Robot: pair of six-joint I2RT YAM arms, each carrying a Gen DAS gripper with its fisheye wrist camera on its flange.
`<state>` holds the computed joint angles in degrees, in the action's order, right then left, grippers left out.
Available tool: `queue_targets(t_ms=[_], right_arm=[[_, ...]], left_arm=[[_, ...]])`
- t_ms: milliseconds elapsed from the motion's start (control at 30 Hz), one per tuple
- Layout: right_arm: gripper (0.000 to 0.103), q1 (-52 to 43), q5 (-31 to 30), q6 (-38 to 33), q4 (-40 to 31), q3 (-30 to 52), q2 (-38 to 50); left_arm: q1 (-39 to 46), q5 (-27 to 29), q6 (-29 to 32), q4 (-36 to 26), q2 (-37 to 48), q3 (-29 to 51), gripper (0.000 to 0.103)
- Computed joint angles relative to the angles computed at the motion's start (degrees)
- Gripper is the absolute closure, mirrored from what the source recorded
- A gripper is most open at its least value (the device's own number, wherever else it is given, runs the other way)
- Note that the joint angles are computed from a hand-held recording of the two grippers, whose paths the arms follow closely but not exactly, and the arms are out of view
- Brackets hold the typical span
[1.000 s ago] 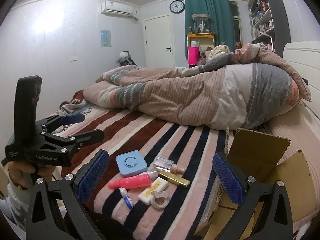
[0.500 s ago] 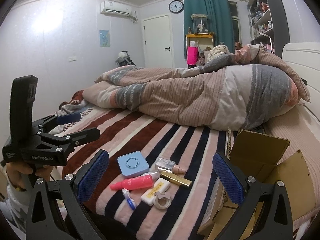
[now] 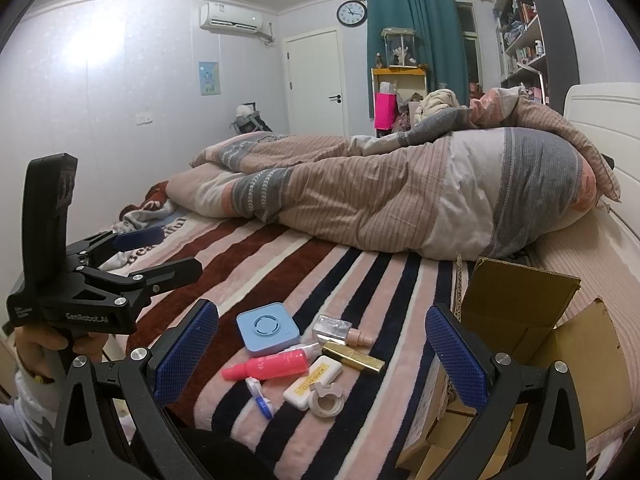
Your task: Organize rigid objects
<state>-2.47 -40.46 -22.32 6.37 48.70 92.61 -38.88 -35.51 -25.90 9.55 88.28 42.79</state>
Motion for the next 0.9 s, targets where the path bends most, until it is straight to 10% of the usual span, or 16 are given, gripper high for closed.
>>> queue_targets(t_ms=[900], right_arm=[[0.0, 8.94, 6.95, -2.18, -0.84, -1.32, -2.34]], left_arm=[[8.98, 6.84, 5.53, 6.72, -2.65, -6.22, 0.0]])
